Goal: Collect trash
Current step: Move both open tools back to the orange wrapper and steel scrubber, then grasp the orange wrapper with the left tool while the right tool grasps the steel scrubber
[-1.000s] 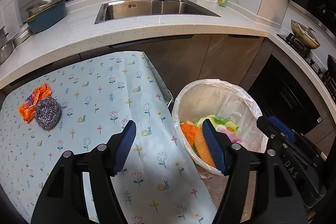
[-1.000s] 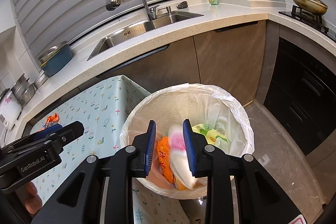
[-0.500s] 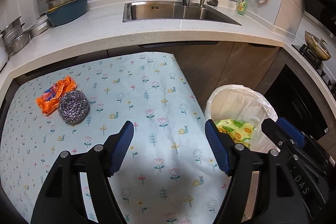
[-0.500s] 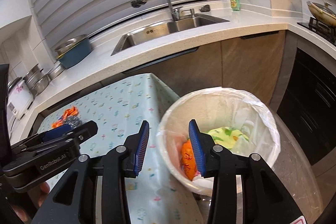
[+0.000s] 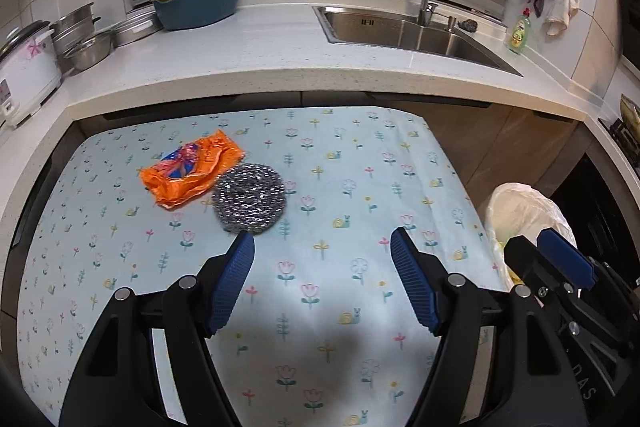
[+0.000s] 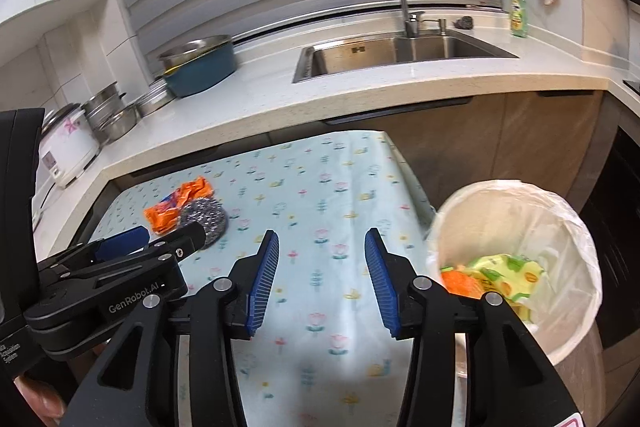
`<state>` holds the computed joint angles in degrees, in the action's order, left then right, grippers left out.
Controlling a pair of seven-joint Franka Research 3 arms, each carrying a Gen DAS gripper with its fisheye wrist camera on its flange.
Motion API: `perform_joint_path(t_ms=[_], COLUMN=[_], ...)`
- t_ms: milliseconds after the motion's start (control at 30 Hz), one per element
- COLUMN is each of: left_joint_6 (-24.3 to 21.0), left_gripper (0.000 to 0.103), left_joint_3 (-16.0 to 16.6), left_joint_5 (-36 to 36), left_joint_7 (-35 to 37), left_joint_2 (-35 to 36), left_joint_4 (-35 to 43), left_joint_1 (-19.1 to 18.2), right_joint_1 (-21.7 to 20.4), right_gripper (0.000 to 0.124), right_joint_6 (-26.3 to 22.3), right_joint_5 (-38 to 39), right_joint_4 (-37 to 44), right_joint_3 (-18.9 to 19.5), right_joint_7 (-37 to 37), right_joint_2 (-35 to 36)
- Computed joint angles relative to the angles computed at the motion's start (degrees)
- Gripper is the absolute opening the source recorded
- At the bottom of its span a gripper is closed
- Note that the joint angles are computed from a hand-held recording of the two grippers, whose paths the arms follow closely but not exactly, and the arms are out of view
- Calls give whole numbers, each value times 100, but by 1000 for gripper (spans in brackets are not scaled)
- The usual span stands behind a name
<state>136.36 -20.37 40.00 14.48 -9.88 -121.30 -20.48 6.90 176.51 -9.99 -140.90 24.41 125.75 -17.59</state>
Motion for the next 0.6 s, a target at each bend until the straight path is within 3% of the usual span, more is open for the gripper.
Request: perform_joint_path(t_ms=[133,367,600], left_joint_6=[68,264,496], left_gripper=[67,67,78], left_joint_3=[119,269,411], left_joint_5=[-87,-288,-406], left_joint_7=[46,216,468], left_joint_2=[-329,-850,-1146], left_joint_4=[-373,-997,-1437], left_joint_1=[110,428,778], right_joint_1=[-167,-352,107], right_gripper=[46,53,58], right_joint_6=[-94,-356,-801], right_joint_5=[-364,-1719,-2821], right_joint_4=[357,1118,2020], right_joint_3=[355,805,696], right_joint_7=[266,1308,2021], right_joint_2=[323,1038,1958])
